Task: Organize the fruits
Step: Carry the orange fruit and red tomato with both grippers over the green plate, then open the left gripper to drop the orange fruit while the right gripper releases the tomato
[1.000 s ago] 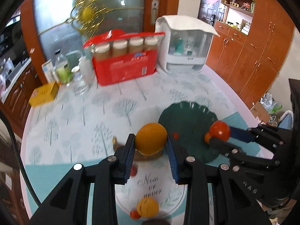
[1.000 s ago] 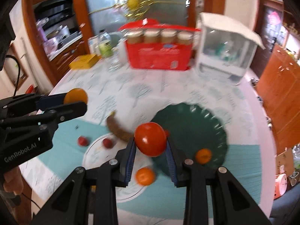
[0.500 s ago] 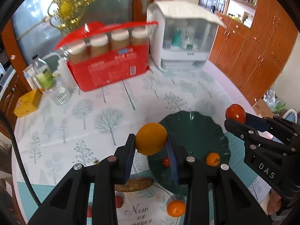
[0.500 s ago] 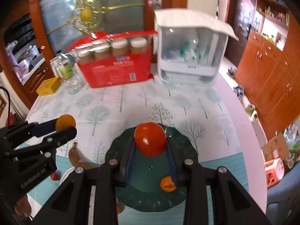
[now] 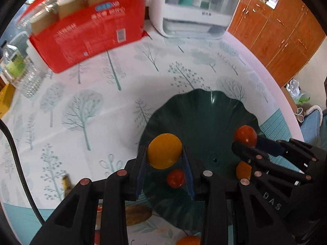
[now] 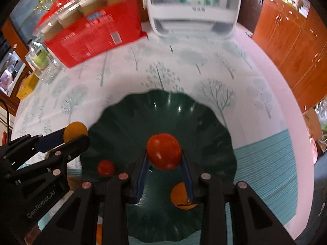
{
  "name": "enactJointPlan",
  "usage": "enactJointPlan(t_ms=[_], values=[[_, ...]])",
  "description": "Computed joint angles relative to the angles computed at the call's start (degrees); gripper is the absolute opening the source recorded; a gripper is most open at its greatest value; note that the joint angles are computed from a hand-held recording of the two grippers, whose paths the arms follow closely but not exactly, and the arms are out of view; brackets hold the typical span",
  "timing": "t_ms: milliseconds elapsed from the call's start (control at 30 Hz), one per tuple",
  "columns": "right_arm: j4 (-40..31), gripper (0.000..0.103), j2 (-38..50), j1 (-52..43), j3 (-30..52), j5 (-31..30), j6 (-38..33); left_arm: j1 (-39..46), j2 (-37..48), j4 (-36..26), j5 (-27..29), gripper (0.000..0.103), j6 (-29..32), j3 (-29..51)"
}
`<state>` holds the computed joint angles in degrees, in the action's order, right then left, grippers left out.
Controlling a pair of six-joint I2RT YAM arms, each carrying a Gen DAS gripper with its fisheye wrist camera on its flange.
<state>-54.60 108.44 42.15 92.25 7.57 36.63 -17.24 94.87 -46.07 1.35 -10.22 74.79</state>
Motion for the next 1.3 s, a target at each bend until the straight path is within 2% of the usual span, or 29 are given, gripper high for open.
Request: enactJointPlan(t_ms=[567, 700, 767, 867, 1000, 1300], values=[[3.97, 0.033, 2.0, -1.77, -5.27, -2.67, 0.31, -2.17, 7.21, 3.57, 1.37, 0.034, -0.15, -0.11], [4.5, 0.033, 1.24, -1.55, -6.28, -1.76, 0.49, -2.94, 6.37, 4.32, -1.11, 0.05, -0.15, -0.66], [4.7, 0.034, 0.55, -1.83, -7.12, -1.78, 0.97, -2.61, 5.44, 4.55, -1.84, 0.068, -0.37, -1.07], [5.74, 0.034, -1.05, -2.53, -8.74, -2.56, 1.19, -1.76, 4.02, 4.72, -0.94, 0.082, -0.4, -1.53], [5.64, 0.039, -2.63, -2.35, -9.1, -1.72, 1.09, -2.05, 2.31, 4.46, -1.9, 0.084, 0.05, -1.65], [4.91, 0.039, -4.6, -1.6, -8.63, -0.72, 1.64, -2.68, -0.51, 2.59, -2.65, 0.084, 0.0, -0.94]])
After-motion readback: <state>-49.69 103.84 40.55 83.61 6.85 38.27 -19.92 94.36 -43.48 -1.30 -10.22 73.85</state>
